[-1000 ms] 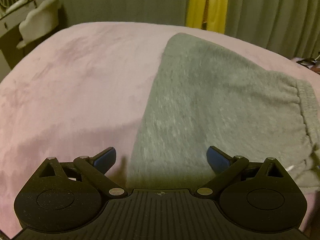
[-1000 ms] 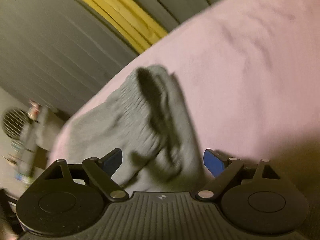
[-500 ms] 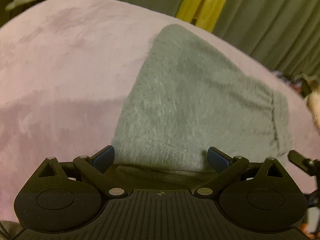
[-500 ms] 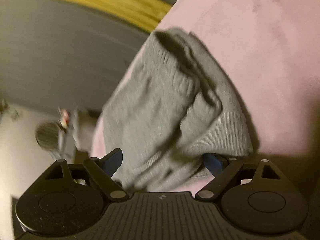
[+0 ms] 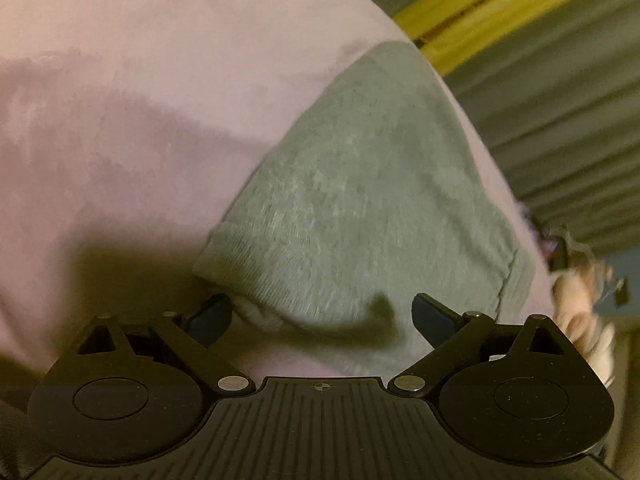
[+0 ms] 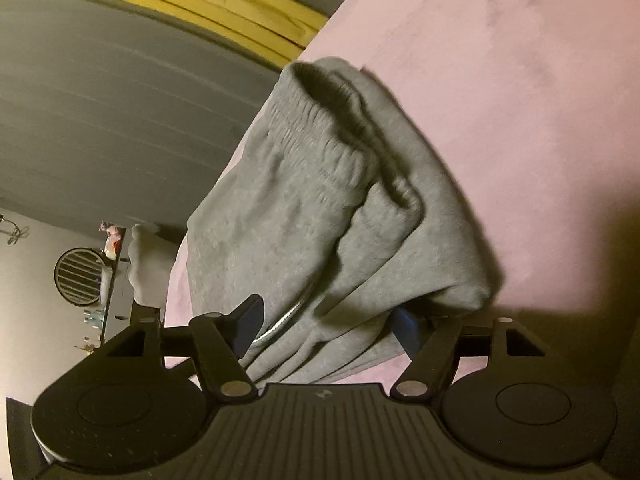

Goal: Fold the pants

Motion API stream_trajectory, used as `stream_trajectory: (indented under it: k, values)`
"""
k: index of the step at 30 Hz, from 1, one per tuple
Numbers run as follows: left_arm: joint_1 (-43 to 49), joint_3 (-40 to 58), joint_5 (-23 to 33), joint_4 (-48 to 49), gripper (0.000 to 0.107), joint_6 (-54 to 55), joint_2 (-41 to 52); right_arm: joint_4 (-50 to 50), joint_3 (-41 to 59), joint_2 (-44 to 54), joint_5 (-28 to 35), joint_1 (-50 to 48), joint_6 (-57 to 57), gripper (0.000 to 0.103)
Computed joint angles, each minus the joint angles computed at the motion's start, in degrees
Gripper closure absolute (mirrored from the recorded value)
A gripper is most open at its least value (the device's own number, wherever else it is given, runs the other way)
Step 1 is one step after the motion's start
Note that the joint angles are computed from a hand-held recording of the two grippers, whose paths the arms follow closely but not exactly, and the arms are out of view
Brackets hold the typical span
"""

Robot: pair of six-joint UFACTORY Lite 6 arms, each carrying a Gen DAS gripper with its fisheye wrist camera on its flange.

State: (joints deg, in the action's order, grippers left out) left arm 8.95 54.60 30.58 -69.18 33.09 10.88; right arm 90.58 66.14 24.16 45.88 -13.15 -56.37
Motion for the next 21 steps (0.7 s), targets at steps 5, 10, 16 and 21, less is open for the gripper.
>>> stream_trajectory:
  k: [5,10,16,21]
  values:
    - [1.6,-1.3,-1.4,-5.7,0.028,2.4,1.1,2.0,1.6,2.0,-1.6,-0.3,0.0,0.047]
    - [1.2,-2.3,-4.1,-1.9,0.054,-1.8,-0.3,-1.1,1.1,2.0,-4.3,-2.2,0.9,0.078]
    - [-0.1,-3.9,-7.4,5.4,0.067,-5.9,-4.5,-6.6,0.3,-2.6,-12.3,1.6,-0.4,0.082]
    - [0.4,-4.8,-7.8,12.6,0.068,-10.6,-8.1,-11.5,0.1,-4.1,-9.7,-2.1,2.8,0.082]
